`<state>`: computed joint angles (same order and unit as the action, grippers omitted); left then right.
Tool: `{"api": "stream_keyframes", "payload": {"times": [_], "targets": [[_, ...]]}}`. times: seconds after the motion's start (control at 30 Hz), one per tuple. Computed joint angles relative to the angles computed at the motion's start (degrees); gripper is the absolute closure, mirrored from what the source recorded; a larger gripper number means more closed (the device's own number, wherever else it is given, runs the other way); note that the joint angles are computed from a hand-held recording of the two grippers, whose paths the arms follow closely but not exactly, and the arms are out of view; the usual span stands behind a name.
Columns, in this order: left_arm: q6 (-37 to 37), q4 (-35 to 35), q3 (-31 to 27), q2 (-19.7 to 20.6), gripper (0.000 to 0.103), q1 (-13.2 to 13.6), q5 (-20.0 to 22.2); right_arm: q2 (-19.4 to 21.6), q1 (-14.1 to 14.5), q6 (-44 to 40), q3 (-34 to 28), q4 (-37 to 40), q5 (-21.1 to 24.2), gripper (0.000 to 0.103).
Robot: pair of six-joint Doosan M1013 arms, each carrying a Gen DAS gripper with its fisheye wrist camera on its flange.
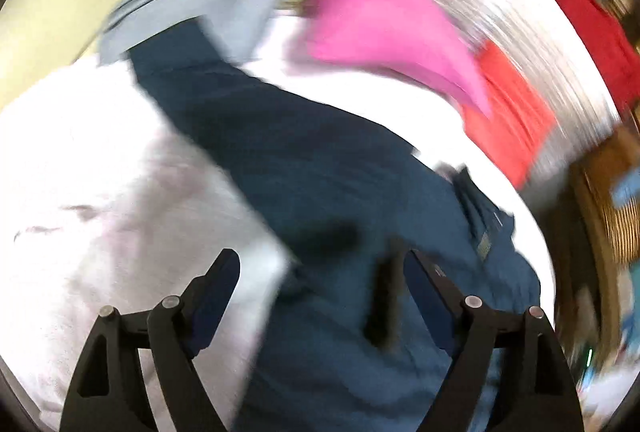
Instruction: Fold large clothes
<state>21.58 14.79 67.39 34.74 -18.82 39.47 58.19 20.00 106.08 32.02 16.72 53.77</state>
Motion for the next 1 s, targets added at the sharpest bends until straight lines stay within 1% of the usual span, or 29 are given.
{"api": "stream_keyframes", "payload": {"times": [0.07, 0.13, 0.2, 0.23, 0.27, 0.33, 0.37, 0.4, 0.43, 0.47, 0.5, 0.53, 0.57, 0.6, 0.67, 0.73, 0.77, 0.8, 0.87, 0.93, 1.0], "targets": [[-3.0, -3.6, 1.3, 0.4, 0.019, 2.0, -2.7, -0.2, -0.1, 0.0, 0.6, 0.4, -0.7, 0.029], [-3.4, -9.0, 2.4, 1.0, 0.019, 3.7, -6.6, -0.8, -0.4, -0.3, 1.9, 2.3, -1.6, 0.029], [-3.2, -14.5, 4.4, 1.1, 0.020, 5.2, -12.5, -1.2, -0.9, -0.7, 2.9, 4.4, -2.3, 0.029], [-3.7, -15.7, 5.2, 1.3, 0.020, 5.6, -15.4, -1.1, -1.0, -0.7, 2.8, 5.1, -2.4, 0.029], [-5.8, -15.2, 6.0, 1.3, 0.020, 6.0, -18.4, -1.1, -1.1, -0.9, 2.9, 5.7, -2.5, 0.029], [-10.5, -11.7, 6.5, 1.7, 0.022, 6.3, -21.2, -1.5, -1.1, -1.0, 3.7, 5.9, -2.9, 0.029], [-10.5, -12.1, 6.7, 1.8, 0.028, 6.6, -22.3, -1.6, -1.0, -1.0, 3.7, 5.8, -3.0, 0.029], [-8.9, -14.2, 5.5, 3.0, 0.040, 6.8, -22.7, -1.6, -1.0, -0.8, 3.8, 5.6, -3.1, 0.029], [-6.2, -17.6, 4.8, 3.7, 0.047, 7.0, -22.7, -1.8, -1.0, -0.7, 4.0, 5.6, -3.2, 0.029], [-1.9, -22.8, 4.7, 4.2, 0.055, 7.3, -23.4, -1.9, -1.0, -0.5, 4.2, 5.6, -3.3, 0.029], [0.1, -25.0, 5.1, 4.0, 0.062, 7.4, -24.1, -2.0, -1.0, -0.2, 4.3, 5.7, -3.4, 0.029], [1.2, -26.1, 4.8, 4.4, 0.067, 7.4, -24.6, -2.1, -1.0, 0.0, 4.5, 6.0, -3.6, 0.029], [0.8, -24.9, 4.1, 4.7, 0.073, 7.3, -24.2, -2.2, -1.1, 0.0, 4.8, 6.3, -3.7, 0.029], [-1.2, -21.4, 3.7, 4.6, 0.082, 7.0, -23.6, -2.2, -1.2, 0.0, 4.9, 6.7, -3.7, 0.029], [-8.3, -9.9, 2.2, 4.3, 0.087, 6.2, -21.1, -2.4, -1.3, 0.0, 5.2, 7.4, -4.0, 0.029], [-11.2, -2.8, 0.8, 3.8, 0.089, 5.2, -19.0, -2.5, -1.4, 0.1, 5.6, 8.2, -4.3, 0.029], [-11.4, 1.4, -0.5, 3.6, 0.089, 4.3, -17.4, -2.6, -1.5, 0.1, 5.6, 8.3, -4.3, 0.029], [-11.2, 3.8, -1.3, 3.5, 0.090, 3.7, -16.4, -2.6, -1.5, 0.2, 5.6, 8.4, -4.3, 0.029], [-9.1, 10.6, -4.2, 3.5, 0.090, 1.3, -13.3, -2.8, -1.5, 0.6, 6.1, 8.7, -4.8, 0.029], [-5.4, 12.4, -6.0, 3.8, 0.091, -0.3, -12.8, -3.4, -1.7, 0.9, 7.5, 10.0, -6.1, 0.029], [1.9, 10.1, -8.1, 4.5, 0.091, -2.2, -12.9, -3.8, -2.0, 1.1, 8.5, 11.7, -6.9, 0.029]]}}
